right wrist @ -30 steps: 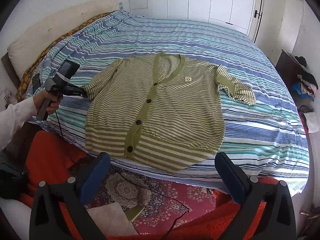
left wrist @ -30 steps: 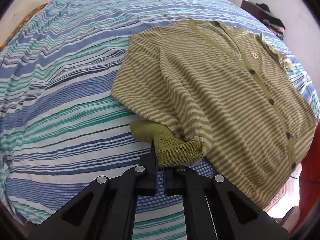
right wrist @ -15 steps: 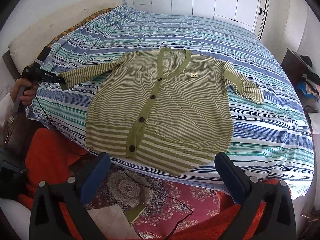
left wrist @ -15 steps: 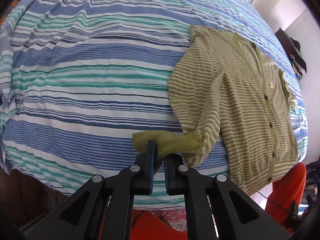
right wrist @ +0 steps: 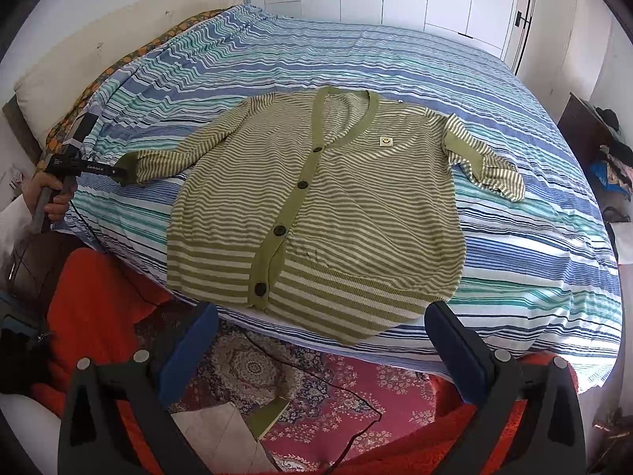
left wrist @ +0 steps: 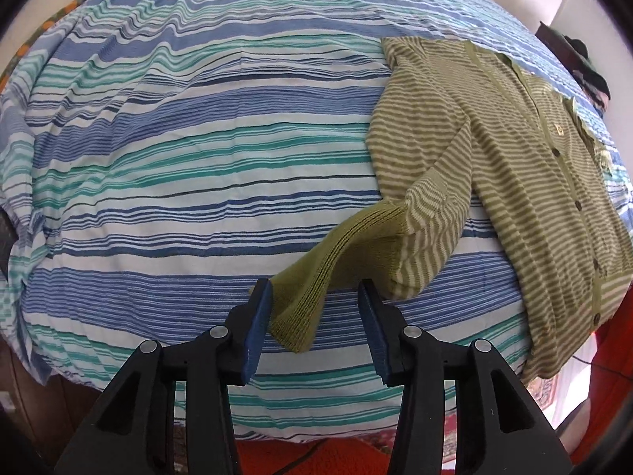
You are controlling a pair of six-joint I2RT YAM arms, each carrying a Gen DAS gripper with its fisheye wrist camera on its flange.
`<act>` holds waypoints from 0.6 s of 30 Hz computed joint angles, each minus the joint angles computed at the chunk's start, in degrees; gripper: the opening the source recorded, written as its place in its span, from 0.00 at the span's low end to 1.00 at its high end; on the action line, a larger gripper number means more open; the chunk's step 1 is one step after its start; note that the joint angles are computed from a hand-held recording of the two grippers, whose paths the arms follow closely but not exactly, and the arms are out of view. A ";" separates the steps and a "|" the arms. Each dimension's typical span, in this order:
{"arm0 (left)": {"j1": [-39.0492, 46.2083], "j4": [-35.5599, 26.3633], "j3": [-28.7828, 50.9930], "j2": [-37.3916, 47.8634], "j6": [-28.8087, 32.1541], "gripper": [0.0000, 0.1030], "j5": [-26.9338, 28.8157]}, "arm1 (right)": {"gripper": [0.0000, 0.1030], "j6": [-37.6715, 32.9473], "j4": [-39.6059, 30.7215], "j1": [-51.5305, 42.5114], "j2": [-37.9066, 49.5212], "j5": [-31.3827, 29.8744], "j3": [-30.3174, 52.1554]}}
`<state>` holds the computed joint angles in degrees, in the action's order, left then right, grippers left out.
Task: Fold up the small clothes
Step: 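Pull the held sleeve straight out from the cardigan body, then release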
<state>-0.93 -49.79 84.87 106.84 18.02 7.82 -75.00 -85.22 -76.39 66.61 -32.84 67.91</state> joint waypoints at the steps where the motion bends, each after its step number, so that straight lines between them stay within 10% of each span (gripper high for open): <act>1: 0.13 -1.23 1.61 1.48 -0.69 0.09 0.87 | 1.00 -0.30 0.22 0.22 -0.72 -0.10 -0.43; 7: 5.73 -1.18 10.43 2.38 -10.75 0.01 3.95 | 1.00 0.33 0.93 -0.04 -1.50 0.48 -0.53; 14: 15.97 -17.53 44.24 23.08 -22.27 0.01 -4.42 | 1.00 2.68 1.96 4.02 -2.98 1.94 -2.02; 18: 16.63 -18.44 43.05 26.51 -23.58 0.02 -7.93 | 1.00 2.56 1.37 6.07 -4.77 2.33 -2.91</act>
<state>15.70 -68.23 127.93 133.35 -5.56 -0.11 -72.45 -83.85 -70.32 61.84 -30.51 65.00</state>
